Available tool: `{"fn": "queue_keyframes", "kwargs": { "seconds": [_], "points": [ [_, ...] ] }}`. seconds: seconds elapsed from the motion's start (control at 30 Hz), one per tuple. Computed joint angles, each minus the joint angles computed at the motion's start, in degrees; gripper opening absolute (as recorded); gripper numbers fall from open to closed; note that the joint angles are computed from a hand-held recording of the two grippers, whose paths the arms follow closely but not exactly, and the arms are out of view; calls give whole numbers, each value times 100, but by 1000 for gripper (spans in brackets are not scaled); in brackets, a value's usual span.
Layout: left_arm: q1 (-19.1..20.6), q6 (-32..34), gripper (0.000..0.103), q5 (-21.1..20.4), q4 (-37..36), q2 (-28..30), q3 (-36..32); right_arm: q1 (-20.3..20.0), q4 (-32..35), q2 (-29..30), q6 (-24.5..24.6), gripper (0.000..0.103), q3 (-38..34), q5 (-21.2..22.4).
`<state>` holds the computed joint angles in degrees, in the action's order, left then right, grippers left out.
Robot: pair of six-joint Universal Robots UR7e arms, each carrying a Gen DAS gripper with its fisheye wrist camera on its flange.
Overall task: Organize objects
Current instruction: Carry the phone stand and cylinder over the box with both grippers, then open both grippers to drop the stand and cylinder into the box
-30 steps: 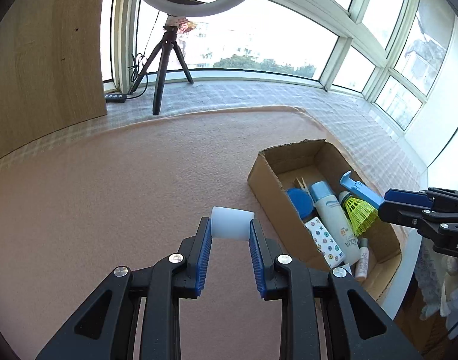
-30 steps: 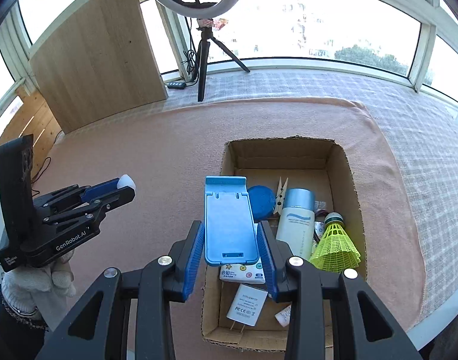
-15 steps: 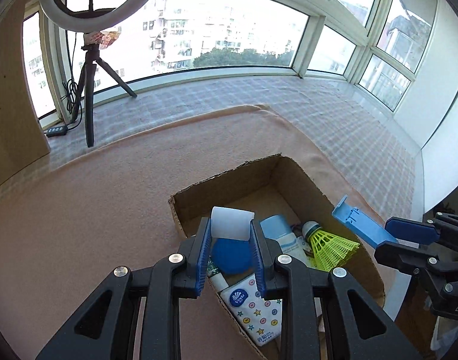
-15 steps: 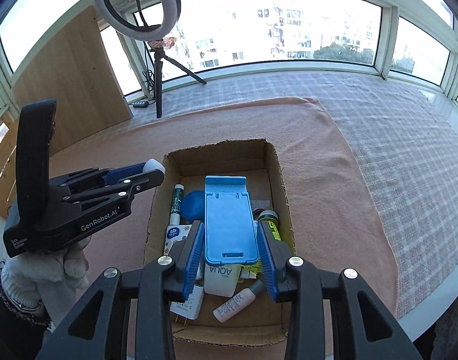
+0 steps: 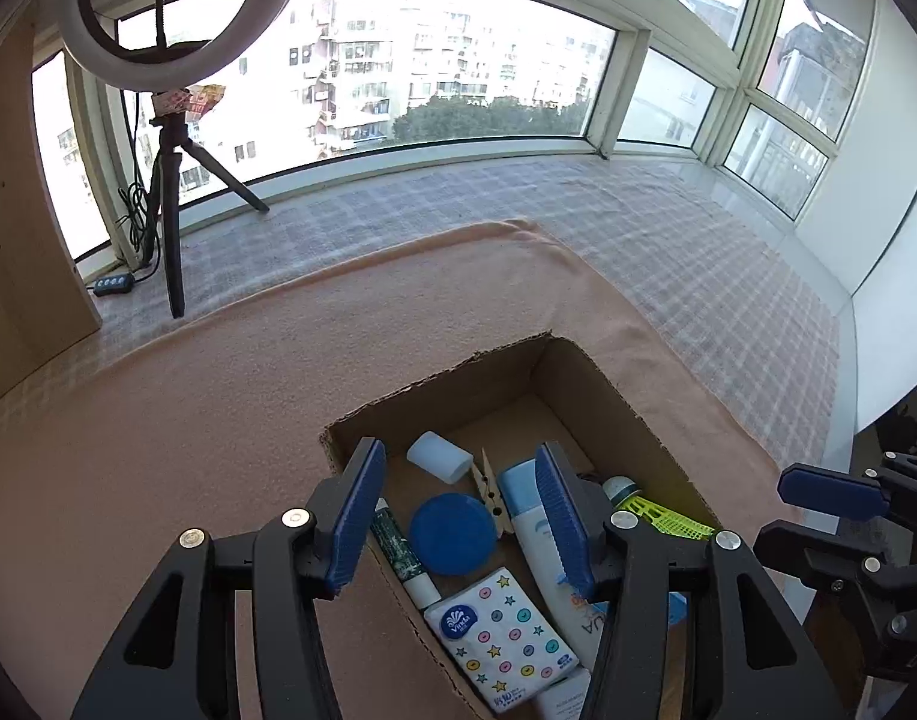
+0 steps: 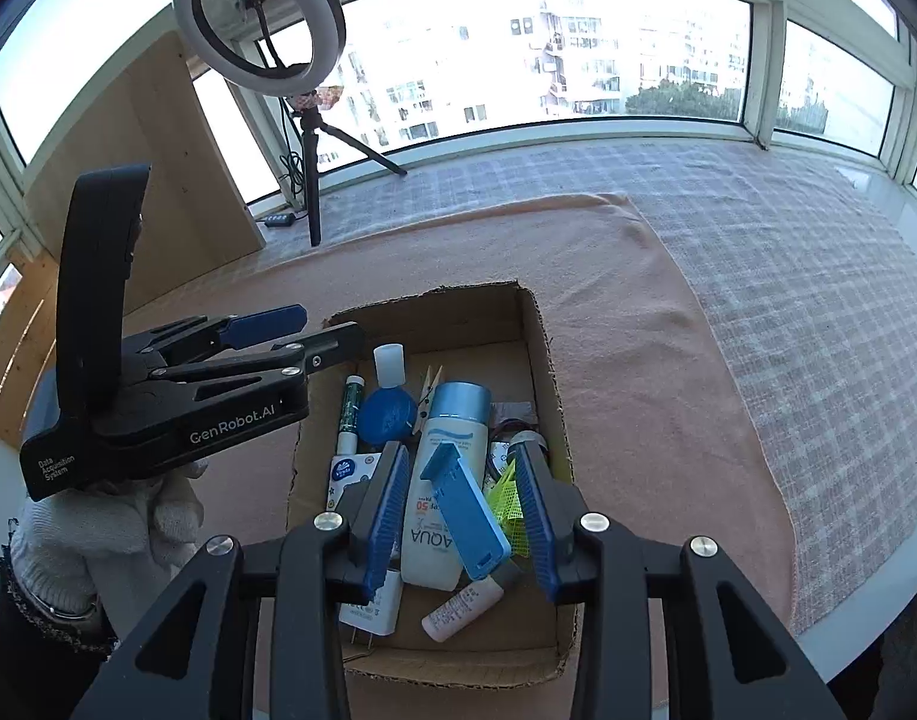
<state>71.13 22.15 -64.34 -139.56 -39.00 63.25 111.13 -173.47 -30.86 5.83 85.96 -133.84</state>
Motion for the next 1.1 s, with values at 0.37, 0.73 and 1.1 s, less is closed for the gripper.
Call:
{"fn": "queue_keyframes", "kwargs": {
  "seconds": [0.37, 0.73, 1.1],
  "points": [
    [-1, 66, 56, 258, -342, -903, 874, 251, 201, 92, 174, 34, -127, 6],
    [95, 23, 56, 520, -603, -2121, 1847, 597, 654, 602, 82, 34, -840, 105],
    [333, 59, 60, 795, -746, -2957, 2336, 907, 1259, 1344, 7, 38, -1922, 360]
  ]
}}
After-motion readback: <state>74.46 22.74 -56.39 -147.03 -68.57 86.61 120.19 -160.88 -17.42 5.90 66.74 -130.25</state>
